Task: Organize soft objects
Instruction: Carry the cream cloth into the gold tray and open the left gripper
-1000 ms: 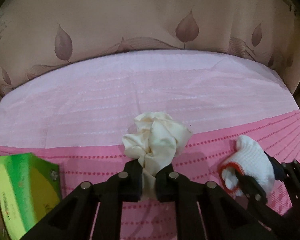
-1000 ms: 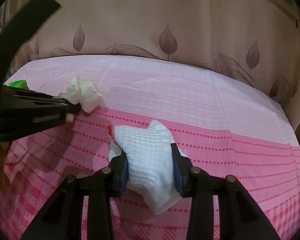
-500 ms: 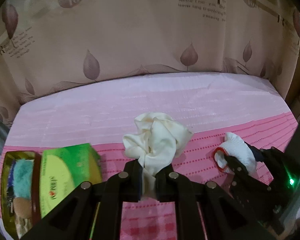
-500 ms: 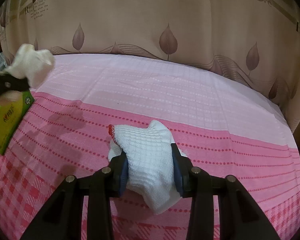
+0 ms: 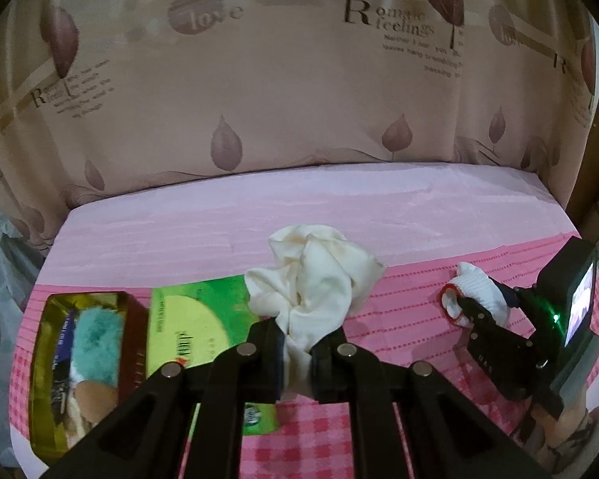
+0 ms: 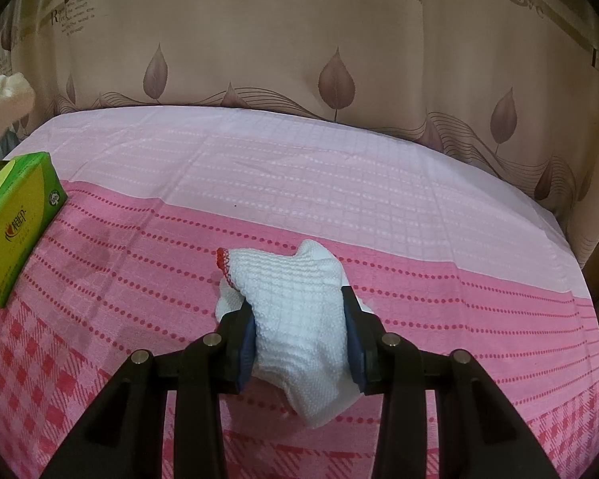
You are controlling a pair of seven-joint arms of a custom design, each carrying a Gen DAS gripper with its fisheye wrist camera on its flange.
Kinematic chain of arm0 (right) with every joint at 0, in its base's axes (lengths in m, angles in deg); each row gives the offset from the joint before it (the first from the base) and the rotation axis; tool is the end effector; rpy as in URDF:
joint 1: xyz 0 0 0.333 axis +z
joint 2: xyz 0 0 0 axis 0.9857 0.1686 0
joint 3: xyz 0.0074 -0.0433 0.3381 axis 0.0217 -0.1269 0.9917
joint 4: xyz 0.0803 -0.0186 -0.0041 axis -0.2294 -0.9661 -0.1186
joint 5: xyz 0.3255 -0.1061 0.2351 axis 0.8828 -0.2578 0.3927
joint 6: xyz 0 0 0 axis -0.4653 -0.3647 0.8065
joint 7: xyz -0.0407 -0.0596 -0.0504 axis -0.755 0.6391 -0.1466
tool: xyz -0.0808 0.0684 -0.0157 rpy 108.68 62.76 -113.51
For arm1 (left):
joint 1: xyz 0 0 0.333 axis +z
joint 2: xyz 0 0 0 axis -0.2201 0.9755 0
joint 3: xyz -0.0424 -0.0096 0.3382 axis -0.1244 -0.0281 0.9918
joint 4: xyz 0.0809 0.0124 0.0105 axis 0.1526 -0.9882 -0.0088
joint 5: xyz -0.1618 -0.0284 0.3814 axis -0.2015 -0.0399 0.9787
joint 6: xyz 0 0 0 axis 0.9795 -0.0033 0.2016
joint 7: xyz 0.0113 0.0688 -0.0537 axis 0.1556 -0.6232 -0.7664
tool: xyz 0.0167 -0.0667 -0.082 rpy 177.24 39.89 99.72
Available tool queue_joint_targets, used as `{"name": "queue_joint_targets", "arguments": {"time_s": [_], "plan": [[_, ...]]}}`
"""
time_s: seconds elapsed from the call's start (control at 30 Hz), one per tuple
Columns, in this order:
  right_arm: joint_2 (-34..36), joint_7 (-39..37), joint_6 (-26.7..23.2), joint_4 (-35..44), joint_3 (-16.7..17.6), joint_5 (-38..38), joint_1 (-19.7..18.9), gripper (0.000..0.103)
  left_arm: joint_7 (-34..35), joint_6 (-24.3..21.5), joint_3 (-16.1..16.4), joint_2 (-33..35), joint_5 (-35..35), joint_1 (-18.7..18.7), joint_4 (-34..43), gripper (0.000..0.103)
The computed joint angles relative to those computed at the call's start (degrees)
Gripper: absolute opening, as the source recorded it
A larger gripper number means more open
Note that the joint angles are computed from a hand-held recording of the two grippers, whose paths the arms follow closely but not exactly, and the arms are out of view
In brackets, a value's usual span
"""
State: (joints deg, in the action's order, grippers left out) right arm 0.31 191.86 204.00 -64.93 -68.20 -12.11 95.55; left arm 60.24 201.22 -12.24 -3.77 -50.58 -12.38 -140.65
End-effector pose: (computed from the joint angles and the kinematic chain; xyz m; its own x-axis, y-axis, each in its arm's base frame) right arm 0.5177 0.2141 0.3494 0.2984 -0.9451 0.1330 -0.6750 -0.3075 -0.6706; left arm 0.4991 -0.1719 0.4702 0.0460 -0.9988 -0.0195 -0.7709 -0.0231 -0.6365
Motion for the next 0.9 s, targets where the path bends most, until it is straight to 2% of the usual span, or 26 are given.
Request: {"name": "queue_joint_targets", "arguments": {"time_s": [0.3, 0.9], "plan": [[-0.04, 0.37, -0.55, 0.02, 0.10, -0.57, 0.08, 0.037, 2.39, 0.04, 0.32, -5.46, -1.69, 2.87, -4.01, 0.009], [-0.19, -0.42, -1.52, 0.04, 0.36, -0.17, 0.15, 0.037, 6.63, 0.62, 0.25, -12.84, -6.10, 13.17, -13.07, 0.009]]}}
